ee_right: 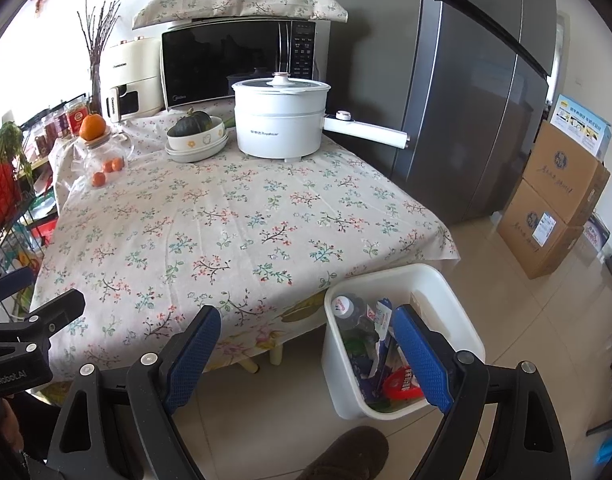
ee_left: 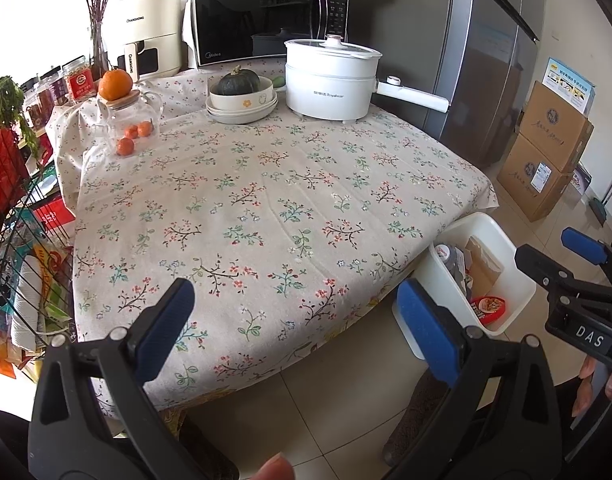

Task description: Collect trash

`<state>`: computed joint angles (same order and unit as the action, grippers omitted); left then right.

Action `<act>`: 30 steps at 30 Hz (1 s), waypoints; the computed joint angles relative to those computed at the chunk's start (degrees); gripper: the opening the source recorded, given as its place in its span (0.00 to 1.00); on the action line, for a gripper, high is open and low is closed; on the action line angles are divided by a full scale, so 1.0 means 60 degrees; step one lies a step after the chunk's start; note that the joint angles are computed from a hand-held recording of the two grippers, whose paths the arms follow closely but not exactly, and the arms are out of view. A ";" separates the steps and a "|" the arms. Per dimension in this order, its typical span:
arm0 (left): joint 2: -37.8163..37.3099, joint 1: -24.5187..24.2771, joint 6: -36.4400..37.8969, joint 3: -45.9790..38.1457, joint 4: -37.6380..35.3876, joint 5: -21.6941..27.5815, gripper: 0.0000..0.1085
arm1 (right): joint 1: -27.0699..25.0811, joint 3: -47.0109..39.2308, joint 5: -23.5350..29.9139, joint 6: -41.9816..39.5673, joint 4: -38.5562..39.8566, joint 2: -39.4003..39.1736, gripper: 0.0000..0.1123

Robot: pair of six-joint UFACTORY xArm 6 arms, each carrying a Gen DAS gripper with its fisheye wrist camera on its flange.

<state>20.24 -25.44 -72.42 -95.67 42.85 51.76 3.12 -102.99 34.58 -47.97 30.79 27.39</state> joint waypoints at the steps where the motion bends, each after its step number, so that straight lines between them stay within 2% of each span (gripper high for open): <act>1: -0.0001 0.0002 0.0007 0.0001 0.0008 0.0004 0.93 | 0.0001 0.0025 -0.0015 0.0009 0.0000 -0.0018 0.80; 30: -0.0067 -0.0027 -0.0116 0.0063 0.0211 0.0104 0.93 | 0.0010 0.0059 -0.0064 0.0054 -0.0033 -0.0029 0.80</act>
